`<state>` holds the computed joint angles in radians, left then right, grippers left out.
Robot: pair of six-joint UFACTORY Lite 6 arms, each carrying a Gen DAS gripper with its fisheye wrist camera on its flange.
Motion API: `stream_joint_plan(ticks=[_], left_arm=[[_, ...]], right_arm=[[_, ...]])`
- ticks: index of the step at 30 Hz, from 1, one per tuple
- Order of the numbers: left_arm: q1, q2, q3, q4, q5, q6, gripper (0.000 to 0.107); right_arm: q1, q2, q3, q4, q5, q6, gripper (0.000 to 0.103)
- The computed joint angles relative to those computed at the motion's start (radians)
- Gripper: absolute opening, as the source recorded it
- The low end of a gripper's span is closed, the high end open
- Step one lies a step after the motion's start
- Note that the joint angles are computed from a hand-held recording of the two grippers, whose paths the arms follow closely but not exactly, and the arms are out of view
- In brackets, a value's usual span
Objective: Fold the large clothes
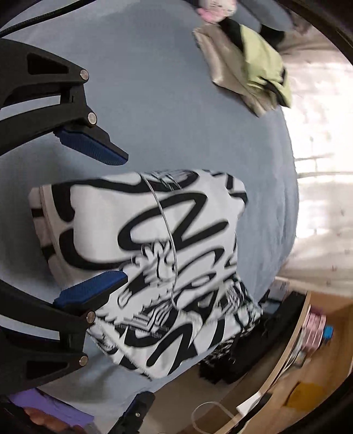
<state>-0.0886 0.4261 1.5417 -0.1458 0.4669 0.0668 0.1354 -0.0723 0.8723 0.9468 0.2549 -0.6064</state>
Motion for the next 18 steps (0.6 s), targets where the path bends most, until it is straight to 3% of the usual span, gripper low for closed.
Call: stream_joint_plan(ticks=[2,6,10,13,14,18], left_arm=[[0.024,0.031,0.027,-0.051,0.019,0.029,0.079],[0.062,0.09,0.086,-0.114,0.046,0.056,0.079],[0.076,0.141,0.138,-0.151,0.071,0.07,0.079],[0.073,0.179,0.182,-0.14,0.096,0.055,0.079],[0.071,0.185,0.188,-0.14,0.098,0.052,0.079],[0.059,0.178,0.187,-0.111,0.076,0.025,0.079]], right_arm=[[-0.044,0.069,0.071,0.087,0.068,-0.131,0.047],[-0.079,0.24,0.251,0.088,0.17,-0.245,0.047],[-0.047,0.443,0.468,-0.127,0.214,-0.12,0.047],[-0.022,0.541,0.557,-0.256,0.231,-0.019,0.034],[-0.022,0.553,0.566,-0.251,0.244,-0.021,0.025],[-0.072,0.466,0.475,-0.037,0.319,-0.148,0.016]])
